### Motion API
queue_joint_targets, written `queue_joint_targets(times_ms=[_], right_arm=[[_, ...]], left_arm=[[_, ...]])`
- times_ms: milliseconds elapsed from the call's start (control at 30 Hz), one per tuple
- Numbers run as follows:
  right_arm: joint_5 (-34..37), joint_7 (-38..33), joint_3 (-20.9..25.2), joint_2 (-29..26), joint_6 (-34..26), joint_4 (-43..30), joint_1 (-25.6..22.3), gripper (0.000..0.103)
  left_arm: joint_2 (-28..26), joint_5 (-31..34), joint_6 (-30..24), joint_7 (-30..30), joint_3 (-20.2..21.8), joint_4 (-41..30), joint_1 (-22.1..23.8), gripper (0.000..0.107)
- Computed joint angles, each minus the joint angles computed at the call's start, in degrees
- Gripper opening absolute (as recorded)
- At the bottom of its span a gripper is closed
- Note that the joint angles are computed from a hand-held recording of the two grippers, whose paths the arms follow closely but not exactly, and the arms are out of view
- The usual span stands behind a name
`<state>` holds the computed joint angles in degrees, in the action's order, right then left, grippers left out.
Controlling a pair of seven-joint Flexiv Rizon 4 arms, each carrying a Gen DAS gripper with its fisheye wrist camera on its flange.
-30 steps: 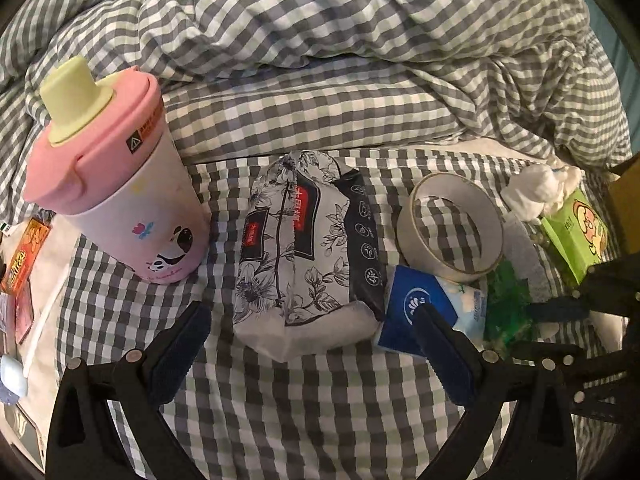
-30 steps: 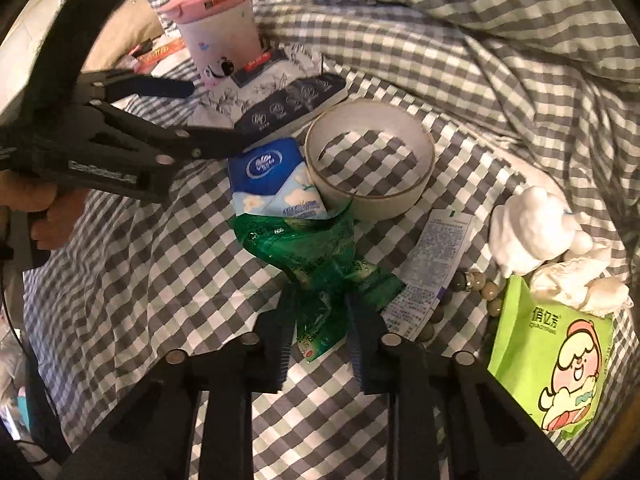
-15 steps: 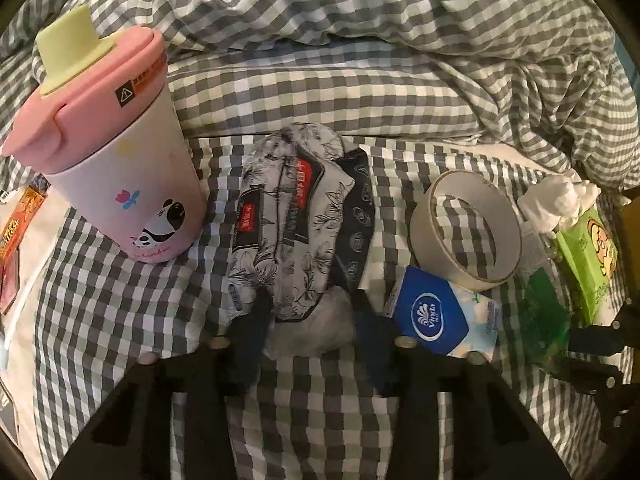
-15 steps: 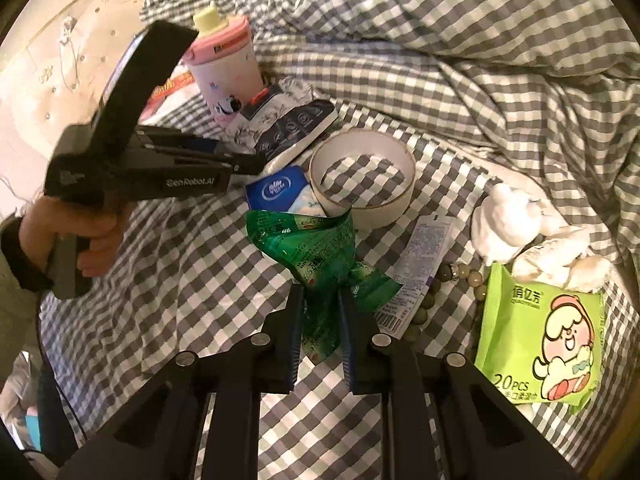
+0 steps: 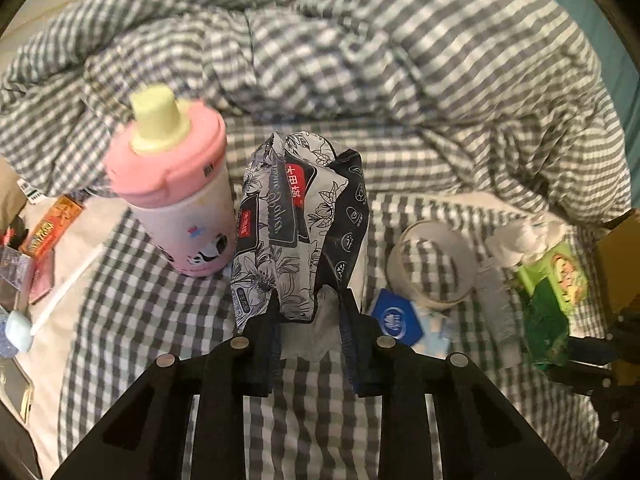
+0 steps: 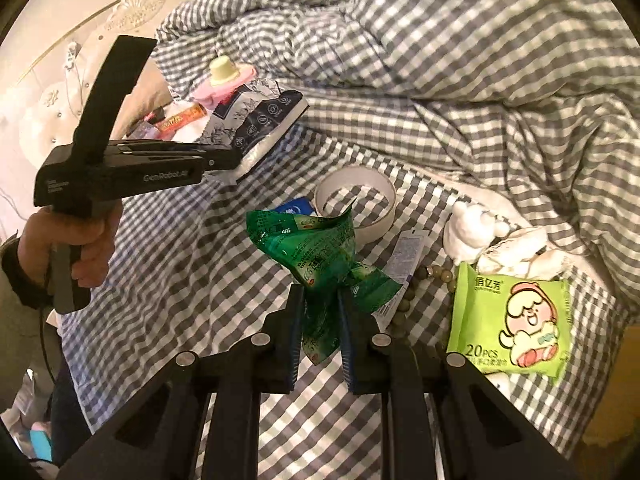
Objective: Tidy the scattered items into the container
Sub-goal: 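Grasp the floral tissue pack with the left gripper while the right grasps the green packet, then carry the floral tissue pack and green packet over the cardboard box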
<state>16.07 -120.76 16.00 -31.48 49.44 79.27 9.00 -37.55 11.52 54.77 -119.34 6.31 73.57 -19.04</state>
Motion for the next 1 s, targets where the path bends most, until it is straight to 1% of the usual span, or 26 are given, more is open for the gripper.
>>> queue_joint_targets(times_ms=[100, 200, 300, 467, 633, 667, 733, 800, 933, 1000], right_arm=[[0.85, -0.21, 0.28, 2.56, 1.66, 2.42, -0.35, 0.016], [1.21, 0.52, 0.00, 4.81, 3.21, 4.58, -0.27, 0.016], [0.53, 1.75, -0.69, 7.70, 6.15, 8.18, 0.26, 0.016], [2.34, 3.37, -0.75, 12.34, 9.04, 13.08, -0.49, 0.016], [5.15, 4.34, -0.96, 17.25, 11.49, 17.92, -1.22, 0.016], [4.81, 4.65, -1.38, 18.10, 12.07, 18.93, -0.99, 0.016], [2.97, 6.17, -2.43, 20.19, 15.09, 21.96, -0.11, 0.016], [3.37, 6.47, -2.77, 21.74, 16.29, 23.46, -0.26, 0.016], [4.91, 6.95, -3.68, 25.05, 17.55, 26.01, -0.65, 0.016], [4.24, 7.83, -4.49, 26.61, 18.69, 27.81, -0.52, 0.016]], left_arm=[[1.29, 1.33, -1.09, -1.82, 1.13, -0.01, -1.34, 0.026], [4.34, 3.20, -0.60, -5.04, 1.70, 2.62, -2.75, 0.026], [6.81, 7.05, -0.83, -9.00, 2.67, 3.83, -5.04, 0.026], [11.60, 12.30, -0.66, -13.98, 2.32, 7.05, -7.03, 0.026], [16.00, 16.94, -1.12, -18.72, 0.65, 9.73, -8.05, 0.026], [16.86, 18.09, -1.47, -19.85, 0.34, 10.03, -8.46, 0.026], [18.12, 20.41, -2.53, -21.83, -0.43, 10.16, -9.10, 0.026], [19.29, 22.71, -3.53, -23.84, -1.29, 10.25, -9.76, 0.026], [21.25, 24.40, -2.87, -26.89, -3.54, 11.67, -9.83, 0.026], [21.81, 25.59, -3.26, -28.77, -4.42, 11.85, -10.41, 0.026]])
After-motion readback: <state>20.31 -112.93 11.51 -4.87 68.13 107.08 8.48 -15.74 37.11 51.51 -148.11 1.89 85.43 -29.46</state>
